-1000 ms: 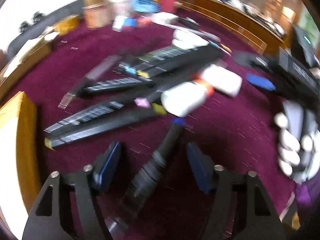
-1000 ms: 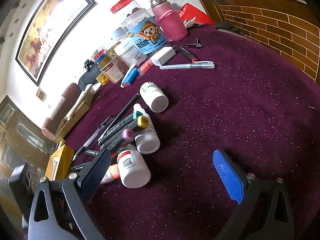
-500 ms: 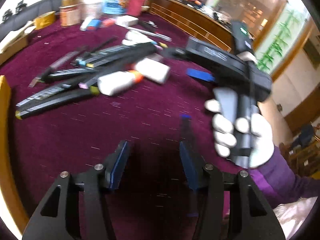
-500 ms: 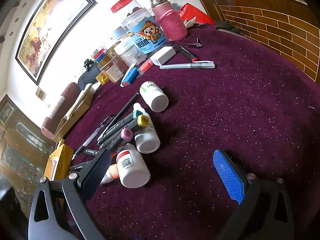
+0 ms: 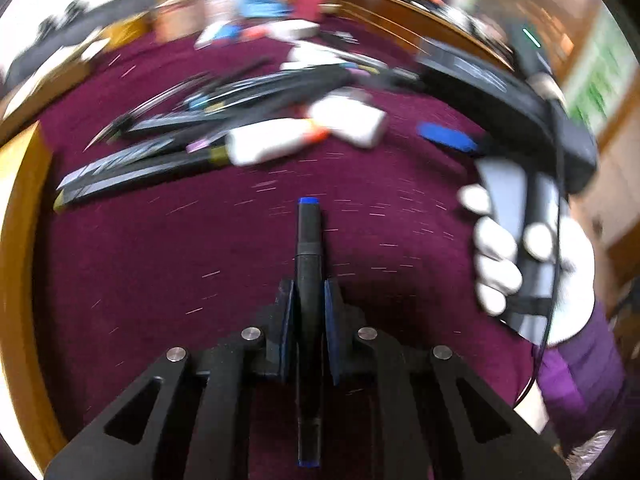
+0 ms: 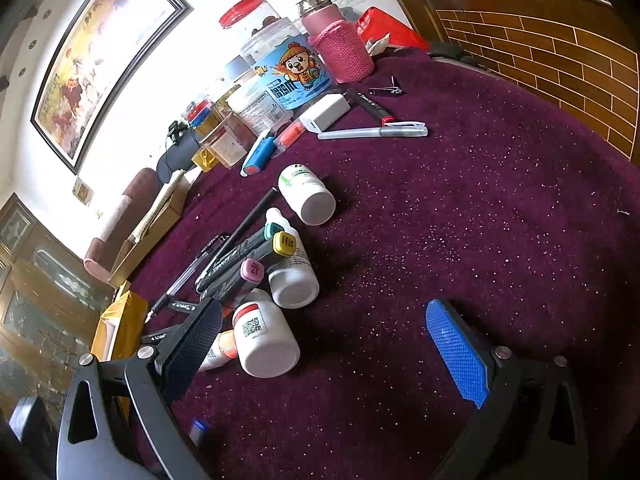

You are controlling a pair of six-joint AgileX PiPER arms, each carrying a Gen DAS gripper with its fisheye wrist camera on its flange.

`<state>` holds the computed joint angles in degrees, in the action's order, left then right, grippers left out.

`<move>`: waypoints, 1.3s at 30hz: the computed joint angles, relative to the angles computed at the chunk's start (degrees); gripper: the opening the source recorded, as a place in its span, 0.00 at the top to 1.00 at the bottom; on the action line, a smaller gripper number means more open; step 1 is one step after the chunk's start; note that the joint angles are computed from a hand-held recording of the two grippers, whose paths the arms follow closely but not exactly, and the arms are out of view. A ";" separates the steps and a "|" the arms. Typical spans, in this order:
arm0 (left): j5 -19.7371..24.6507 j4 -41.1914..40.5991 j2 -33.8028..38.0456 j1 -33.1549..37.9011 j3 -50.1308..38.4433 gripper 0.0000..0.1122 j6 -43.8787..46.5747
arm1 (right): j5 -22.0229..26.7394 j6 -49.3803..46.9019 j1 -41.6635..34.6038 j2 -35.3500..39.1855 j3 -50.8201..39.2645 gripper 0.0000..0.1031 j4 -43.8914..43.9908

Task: Organize rigid objects
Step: 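Grasp a black marker with the left tool and lift it, then carry the marker to the white tray with the left tool while the right tool grasps a marker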

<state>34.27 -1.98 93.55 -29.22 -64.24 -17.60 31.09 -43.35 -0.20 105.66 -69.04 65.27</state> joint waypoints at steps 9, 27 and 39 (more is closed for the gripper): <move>-8.00 7.65 -2.47 -1.33 6.52 0.86 -7.51 | -1.16 1.73 0.67 -0.28 0.02 0.03 -1.92; -5.18 -66.48 -28.15 28.21 26.20 0.89 62.94 | 1.59 20.66 18.31 -5.37 -7.09 0.05 -35.61; 16.93 -71.99 -38.15 56.45 30.76 0.89 73.06 | 17.30 31.00 33.58 17.04 -36.89 0.52 -59.47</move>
